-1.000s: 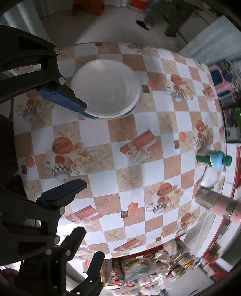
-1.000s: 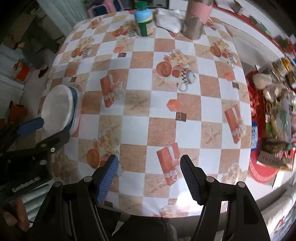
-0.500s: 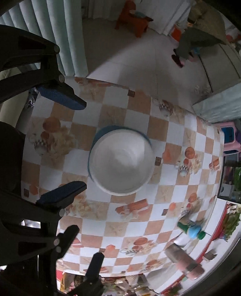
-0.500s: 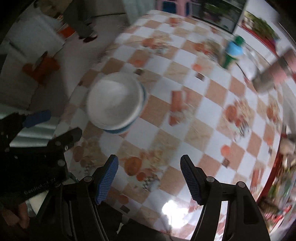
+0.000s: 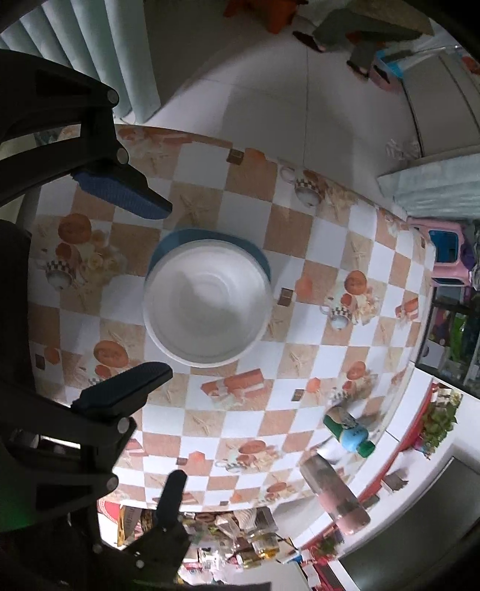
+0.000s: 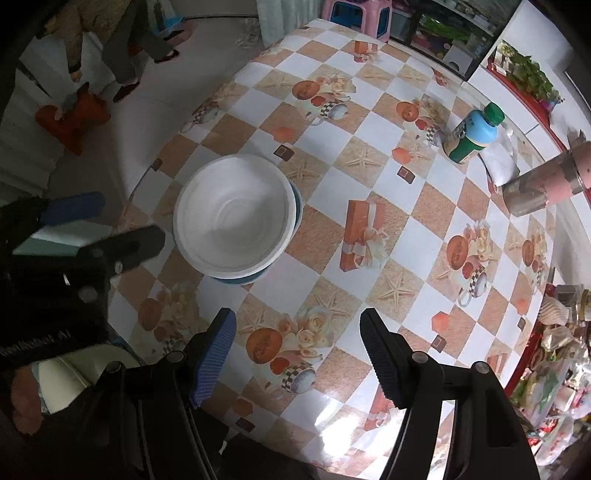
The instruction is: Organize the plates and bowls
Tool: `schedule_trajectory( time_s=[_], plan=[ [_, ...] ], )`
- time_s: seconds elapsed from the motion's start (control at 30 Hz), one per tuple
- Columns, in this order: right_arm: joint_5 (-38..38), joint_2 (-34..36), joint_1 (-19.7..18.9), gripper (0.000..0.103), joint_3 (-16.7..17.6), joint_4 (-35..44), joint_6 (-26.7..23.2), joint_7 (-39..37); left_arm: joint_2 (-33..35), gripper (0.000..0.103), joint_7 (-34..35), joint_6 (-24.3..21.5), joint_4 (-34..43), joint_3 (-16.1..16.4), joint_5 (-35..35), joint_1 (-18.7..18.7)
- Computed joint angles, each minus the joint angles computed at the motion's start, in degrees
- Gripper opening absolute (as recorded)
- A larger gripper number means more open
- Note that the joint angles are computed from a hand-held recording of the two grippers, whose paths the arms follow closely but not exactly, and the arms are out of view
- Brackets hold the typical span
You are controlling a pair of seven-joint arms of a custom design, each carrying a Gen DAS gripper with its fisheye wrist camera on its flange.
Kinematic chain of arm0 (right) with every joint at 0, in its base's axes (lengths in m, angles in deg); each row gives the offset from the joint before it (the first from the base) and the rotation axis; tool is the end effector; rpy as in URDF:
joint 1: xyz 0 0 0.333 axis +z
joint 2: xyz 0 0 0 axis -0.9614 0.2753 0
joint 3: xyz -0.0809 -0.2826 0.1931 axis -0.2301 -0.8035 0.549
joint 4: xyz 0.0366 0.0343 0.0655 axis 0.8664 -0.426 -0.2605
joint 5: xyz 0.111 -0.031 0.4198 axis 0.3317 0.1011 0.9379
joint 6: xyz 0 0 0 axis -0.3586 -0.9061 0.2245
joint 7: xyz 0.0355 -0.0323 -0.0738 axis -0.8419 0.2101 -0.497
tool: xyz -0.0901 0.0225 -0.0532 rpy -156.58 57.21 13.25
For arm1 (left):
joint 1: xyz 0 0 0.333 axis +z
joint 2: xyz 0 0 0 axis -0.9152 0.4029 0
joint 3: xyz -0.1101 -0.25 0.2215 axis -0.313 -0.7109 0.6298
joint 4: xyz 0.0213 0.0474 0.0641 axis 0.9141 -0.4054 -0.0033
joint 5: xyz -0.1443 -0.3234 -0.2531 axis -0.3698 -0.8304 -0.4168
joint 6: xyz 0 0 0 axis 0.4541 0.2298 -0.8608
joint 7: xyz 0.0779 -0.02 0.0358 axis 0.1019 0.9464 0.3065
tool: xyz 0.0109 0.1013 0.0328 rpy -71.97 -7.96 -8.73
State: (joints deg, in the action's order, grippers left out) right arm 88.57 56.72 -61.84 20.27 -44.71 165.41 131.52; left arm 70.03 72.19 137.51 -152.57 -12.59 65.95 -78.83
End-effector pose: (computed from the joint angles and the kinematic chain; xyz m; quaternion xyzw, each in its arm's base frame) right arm 0.5904 0.1500 0.4941 -0.7197 0.6908 -0.0398 0.0576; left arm 0.6676 -0.2988 0.5036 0.5592 -0.8189 0.1289 0.0096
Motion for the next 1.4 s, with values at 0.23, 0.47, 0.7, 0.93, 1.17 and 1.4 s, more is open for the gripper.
schedule_trajectory(
  time_s=[0.23, 0.47, 0.7, 0.93, 1.17, 1.4],
  plan=[
    [-1.47, 0.79, 0.53, 0.071, 0.37, 1.15, -2.15, -0.08, 5.88, 0.099, 4.02, -12.55, 7.38, -0.85, -5.28, 1.60],
    [-2.21, 1.04, 1.05, 0.071, 0.56, 1.53, -2.75, 0.47, 1.45, 0.103, -1.00, -6.27, 1.02, 1.78, 4.15, -0.26],
    [-2.40, 1.20, 1.50, 0.071, 0.79, 1.66, -2.79, 0.59, -0.54, 0.103, -1.56, -3.40, -1.27, 1.91, 9.97, -0.60],
    [-2.43, 1.30, 1.54, 0.071, 0.70, 1.77, -2.62, 0.46, -3.56, 0.103, -5.10, 2.66, -4.17, 2.44, 16.91, -2.59],
    [-2.33, 1.23, 1.55, 0.071, 0.68, 1.75, -2.84, 0.39, -4.39, 0.103, -3.28, 3.49, -4.01, 1.19, 13.26, -1.27],
    [-2.33, 1.16, 1.47, 0.071, 0.64, 1.70, -2.80, 0.42, -3.70, 0.103, -4.94, 0.12, -2.12, 1.42, 12.48, -1.37]
  ],
)
